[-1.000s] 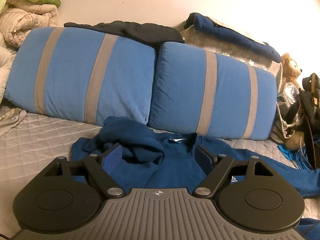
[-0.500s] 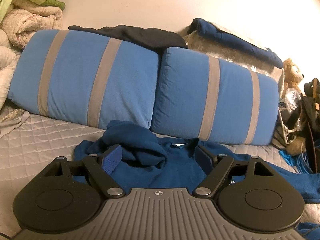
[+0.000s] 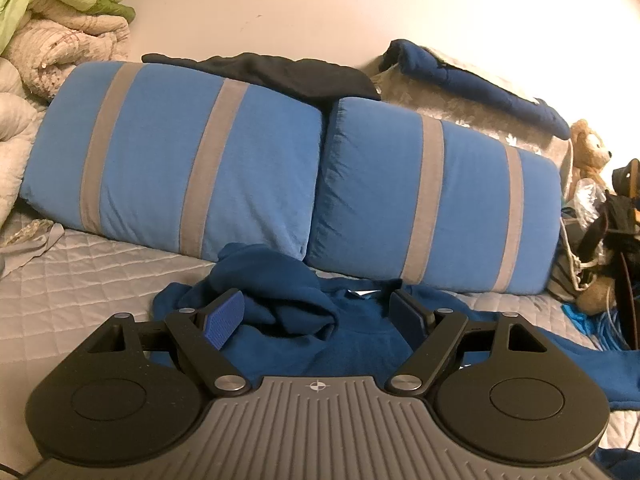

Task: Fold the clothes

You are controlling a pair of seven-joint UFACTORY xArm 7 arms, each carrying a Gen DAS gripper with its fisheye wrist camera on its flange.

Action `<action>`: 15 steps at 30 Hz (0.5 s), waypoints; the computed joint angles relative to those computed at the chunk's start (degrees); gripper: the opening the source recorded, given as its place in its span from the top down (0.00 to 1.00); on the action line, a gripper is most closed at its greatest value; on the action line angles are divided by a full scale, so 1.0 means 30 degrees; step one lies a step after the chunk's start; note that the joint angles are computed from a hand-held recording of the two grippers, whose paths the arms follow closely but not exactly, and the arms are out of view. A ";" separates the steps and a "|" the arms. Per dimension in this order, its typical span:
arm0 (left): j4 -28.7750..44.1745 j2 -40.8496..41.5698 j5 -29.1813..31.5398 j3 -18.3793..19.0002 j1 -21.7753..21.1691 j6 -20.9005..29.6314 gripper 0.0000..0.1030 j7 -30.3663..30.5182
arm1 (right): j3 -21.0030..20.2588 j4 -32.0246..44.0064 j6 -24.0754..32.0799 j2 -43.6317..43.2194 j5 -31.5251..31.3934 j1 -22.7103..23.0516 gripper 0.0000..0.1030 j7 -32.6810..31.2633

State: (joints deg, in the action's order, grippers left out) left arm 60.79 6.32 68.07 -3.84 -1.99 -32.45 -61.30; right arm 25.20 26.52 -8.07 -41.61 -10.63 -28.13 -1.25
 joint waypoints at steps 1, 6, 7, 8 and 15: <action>0.0021 0.0012 0.0046 0.0004 0.0017 -0.0010 0.22 -0.0071 | 0.0721 0.0477 -0.0179 0.0446 0.0078 -0.0300 0.00 0.0228; 0.0100 -0.0219 0.0589 0.0049 0.0095 0.0104 0.22 -0.0825 | 0.3250 0.2472 -0.0338 0.2274 0.0596 -0.1326 0.00 0.1586; 0.0061 -0.0263 0.0549 0.0103 0.0120 -0.0185 0.22 -0.0739 | 0.3696 0.2772 -0.0432 0.2545 0.0653 -0.1559 0.00 0.1866; 0.0077 -0.0337 0.0676 0.0150 0.0148 -0.0352 0.22 -0.0883 | 0.4047 0.2972 -0.0574 0.2726 0.0696 -0.1762 0.00 0.2102; 0.2001 -0.1061 0.4300 0.0850 0.0423 -0.0722 0.22 -0.4738 | 0.4708 0.4284 -0.0369 0.3476 0.0484 -0.1587 0.00 0.2909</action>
